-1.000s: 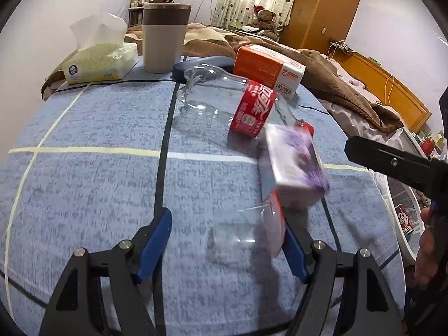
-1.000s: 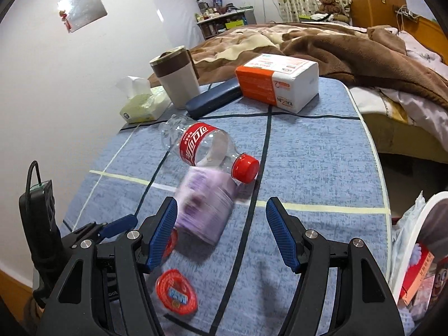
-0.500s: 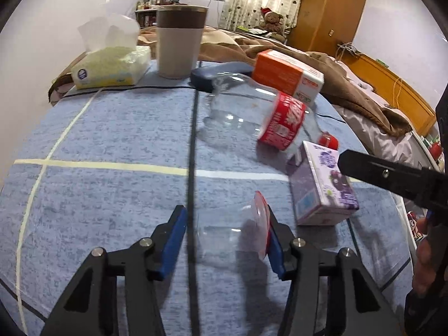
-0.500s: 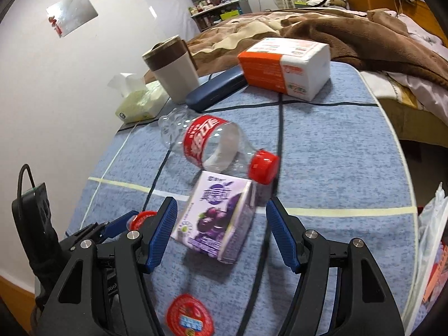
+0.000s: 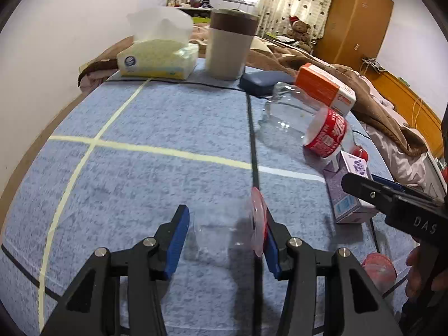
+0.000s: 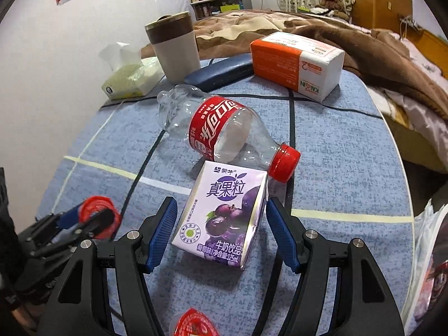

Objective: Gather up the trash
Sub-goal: 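Grasp the clear plastic cup with the left tool while the right tool grasps the purple grape carton, then carry the plastic cup and grape carton over the white wastebasket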

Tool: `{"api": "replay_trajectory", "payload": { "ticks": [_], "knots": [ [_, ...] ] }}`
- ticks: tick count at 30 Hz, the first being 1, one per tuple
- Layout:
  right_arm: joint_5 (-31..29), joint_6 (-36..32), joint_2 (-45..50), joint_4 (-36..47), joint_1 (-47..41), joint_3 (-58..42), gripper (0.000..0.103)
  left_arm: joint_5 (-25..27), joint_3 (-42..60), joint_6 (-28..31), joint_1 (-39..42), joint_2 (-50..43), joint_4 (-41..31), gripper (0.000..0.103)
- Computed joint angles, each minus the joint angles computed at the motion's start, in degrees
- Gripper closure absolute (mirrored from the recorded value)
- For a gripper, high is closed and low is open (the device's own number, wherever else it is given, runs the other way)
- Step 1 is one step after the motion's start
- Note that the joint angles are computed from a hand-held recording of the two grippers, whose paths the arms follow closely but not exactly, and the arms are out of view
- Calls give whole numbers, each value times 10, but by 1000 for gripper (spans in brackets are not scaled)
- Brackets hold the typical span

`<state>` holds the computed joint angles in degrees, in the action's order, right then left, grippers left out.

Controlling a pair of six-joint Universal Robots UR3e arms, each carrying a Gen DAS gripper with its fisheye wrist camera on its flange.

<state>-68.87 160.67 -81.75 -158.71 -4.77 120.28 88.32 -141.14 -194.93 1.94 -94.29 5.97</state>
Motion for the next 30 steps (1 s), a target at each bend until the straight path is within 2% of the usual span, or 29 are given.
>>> {"api": "replay_trajectory", "payload": {
  "ticks": [9, 11, 15, 23, 30],
  "knots": [
    [-43, 0, 12, -30, 23, 6, 36, 14, 8, 1, -14, -3, -7, 52],
    [-50, 4, 12, -31, 24, 7, 36, 12, 8, -1, -14, -4, -6, 57],
    [-44, -2, -2, -63, 14, 33, 42, 11, 4, -2, -16, 5, -7, 58],
    [-21, -21, -45, -86, -11, 77, 43, 22, -1, -14, -36, 26, -11, 59],
    [9, -38, -101, -78, -44, 111, 43, 55, 3, -33, -79, 59, -35, 59]
  ]
}}
